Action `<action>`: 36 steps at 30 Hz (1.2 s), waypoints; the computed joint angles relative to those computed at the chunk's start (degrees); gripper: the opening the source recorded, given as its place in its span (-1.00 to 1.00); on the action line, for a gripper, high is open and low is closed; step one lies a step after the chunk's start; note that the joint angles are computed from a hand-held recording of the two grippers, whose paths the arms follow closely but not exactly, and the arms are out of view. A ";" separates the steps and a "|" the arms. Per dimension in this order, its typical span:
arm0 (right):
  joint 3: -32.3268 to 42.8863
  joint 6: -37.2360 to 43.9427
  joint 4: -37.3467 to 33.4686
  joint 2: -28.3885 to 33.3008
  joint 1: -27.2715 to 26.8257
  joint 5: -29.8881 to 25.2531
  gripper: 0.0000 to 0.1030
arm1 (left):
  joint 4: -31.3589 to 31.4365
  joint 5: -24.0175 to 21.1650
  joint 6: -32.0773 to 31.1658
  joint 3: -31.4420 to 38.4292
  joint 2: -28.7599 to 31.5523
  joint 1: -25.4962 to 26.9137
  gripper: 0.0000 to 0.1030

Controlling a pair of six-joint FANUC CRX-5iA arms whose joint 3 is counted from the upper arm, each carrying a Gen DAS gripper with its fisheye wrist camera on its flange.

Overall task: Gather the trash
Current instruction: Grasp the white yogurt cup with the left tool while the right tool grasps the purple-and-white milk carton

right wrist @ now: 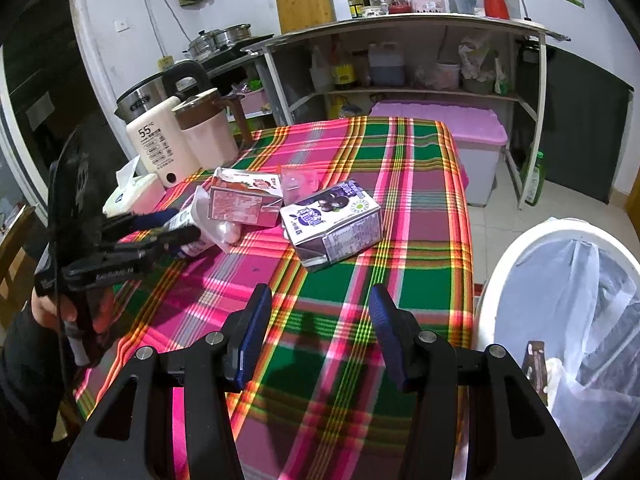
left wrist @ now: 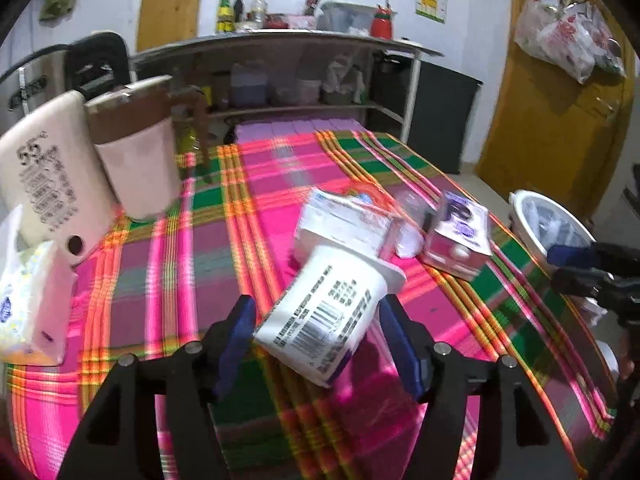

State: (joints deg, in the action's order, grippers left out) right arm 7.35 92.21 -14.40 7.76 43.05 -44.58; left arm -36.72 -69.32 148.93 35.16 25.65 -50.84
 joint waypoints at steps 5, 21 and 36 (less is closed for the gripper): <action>0.68 -3.30 3.00 1.41 1.13 1.57 0.00 | 1.19 0.22 -1.52 1.82 1.55 -0.91 0.28; -3.00 -14.26 30.84 6.74 9.43 9.62 0.00 | -4.87 -7.76 14.18 3.07 1.50 -4.52 0.01; -2.36 -20.01 23.23 3.61 4.49 6.16 0.00 | -5.33 -6.61 16.51 2.87 1.63 -4.99 0.01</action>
State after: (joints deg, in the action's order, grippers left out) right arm 4.99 72.20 8.83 11.37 47.54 -38.42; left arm -42.05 -75.93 165.44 38.03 27.29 -55.83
